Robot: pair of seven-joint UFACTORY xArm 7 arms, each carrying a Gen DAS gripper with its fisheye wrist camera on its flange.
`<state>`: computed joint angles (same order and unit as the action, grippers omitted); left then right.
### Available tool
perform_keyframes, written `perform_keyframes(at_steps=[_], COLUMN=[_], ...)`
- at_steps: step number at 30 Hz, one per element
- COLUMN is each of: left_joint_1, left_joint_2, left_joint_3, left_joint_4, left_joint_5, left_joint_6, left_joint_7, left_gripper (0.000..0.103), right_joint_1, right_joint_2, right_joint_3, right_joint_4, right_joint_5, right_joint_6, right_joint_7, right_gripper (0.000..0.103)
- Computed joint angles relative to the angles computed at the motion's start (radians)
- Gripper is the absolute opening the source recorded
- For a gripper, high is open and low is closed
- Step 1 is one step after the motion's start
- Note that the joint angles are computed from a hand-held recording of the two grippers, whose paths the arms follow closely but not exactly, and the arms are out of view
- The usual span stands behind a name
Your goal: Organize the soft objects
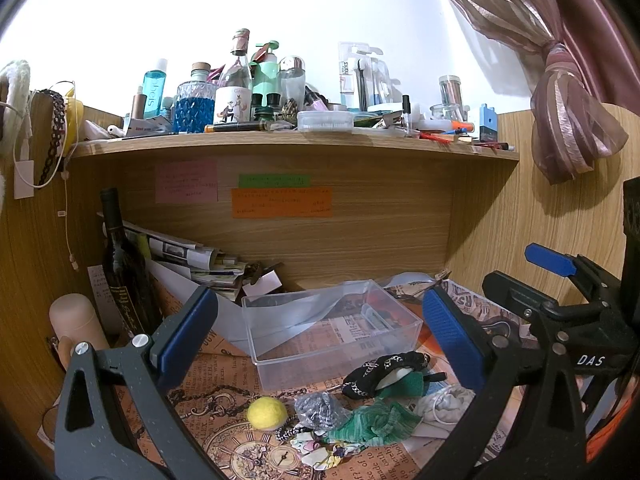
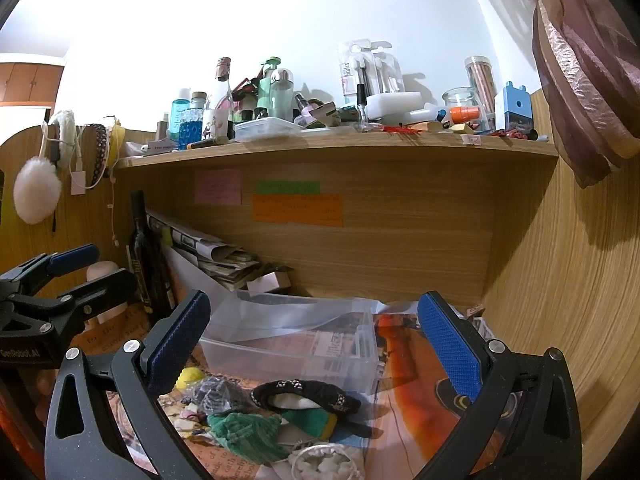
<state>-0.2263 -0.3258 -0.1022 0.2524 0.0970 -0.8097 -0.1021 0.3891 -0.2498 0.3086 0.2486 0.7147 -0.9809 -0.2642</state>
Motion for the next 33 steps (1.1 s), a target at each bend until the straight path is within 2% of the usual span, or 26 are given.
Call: perform_keyframes(at_steps=[21,33], left_joint_1=[0.001,-0.001], left_joint_2=[0.004,0.006], left_joint_3=[0.000,0.015], left_joint_4=[0.000,0.005], left_joint_5=[0.000,0.035], left_joint_6=[-0.006,0.002], left_joint_7=[-0.001,-0.022], left_gripper=[0.103,0.103], right_joint_1=[-0.001,-0.001], right_joint_2=[-0.015,-0.019], right_joint_3=[0.011,0.008], right_joint_4=[0.002,-0.005], right_joint_5=[0.018,0.012], right_joint_6=[0.003,0.002], right_joint_7=[-0.011,-0.005], right_gripper=[0.103,0.103])
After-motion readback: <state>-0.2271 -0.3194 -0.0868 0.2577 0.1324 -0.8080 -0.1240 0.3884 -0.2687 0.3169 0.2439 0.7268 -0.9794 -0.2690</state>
